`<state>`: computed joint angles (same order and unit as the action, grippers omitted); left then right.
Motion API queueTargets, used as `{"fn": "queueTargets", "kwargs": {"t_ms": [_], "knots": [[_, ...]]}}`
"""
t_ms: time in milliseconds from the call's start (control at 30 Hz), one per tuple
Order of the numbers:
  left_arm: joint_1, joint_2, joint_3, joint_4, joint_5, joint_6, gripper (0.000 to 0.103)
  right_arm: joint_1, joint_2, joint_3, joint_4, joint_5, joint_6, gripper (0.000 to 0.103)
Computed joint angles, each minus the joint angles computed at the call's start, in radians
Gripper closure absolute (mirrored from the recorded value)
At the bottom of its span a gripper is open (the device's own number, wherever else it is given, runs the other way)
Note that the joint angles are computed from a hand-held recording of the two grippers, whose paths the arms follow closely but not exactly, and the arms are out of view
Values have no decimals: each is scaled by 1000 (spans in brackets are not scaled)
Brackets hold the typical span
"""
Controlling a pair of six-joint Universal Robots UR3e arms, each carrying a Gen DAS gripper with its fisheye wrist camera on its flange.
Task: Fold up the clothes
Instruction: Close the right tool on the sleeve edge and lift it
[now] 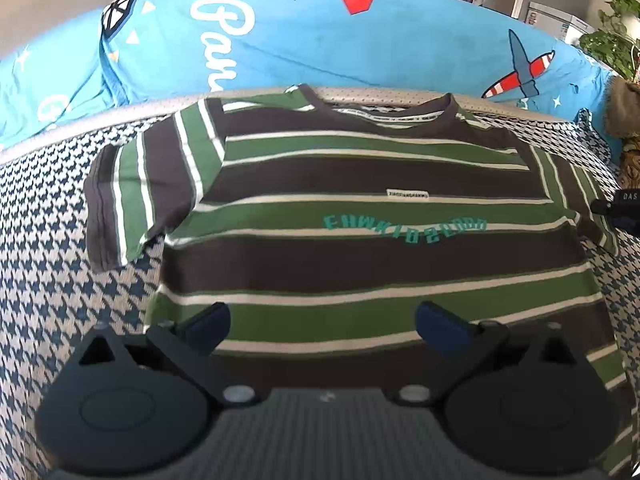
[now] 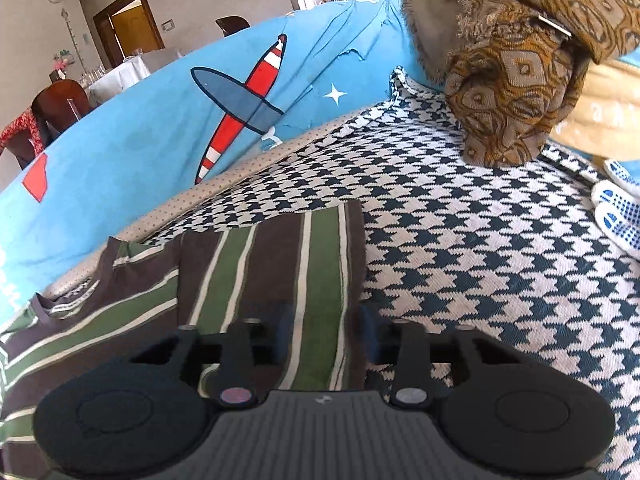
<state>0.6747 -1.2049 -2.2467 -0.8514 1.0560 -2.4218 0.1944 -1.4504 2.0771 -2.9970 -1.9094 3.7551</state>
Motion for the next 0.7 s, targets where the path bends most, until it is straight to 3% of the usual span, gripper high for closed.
{"fn": "queueTargets", "kwargs": {"t_ms": [67, 100, 333, 700], "knots": [[5, -8, 5, -2, 7, -11, 0, -4, 5, 3, -13, 0, -4, 94], [5, -12, 8, -1, 11, -18, 0, -7, 5, 6, -19, 2, -4, 95], [9, -19, 12, 5, 26, -35, 0, 28, 23, -28, -47, -36, -17, 97], [16, -27, 9, 19, 44, -49, 0, 137, 136, -211, -152, 5, -66, 97]]}}
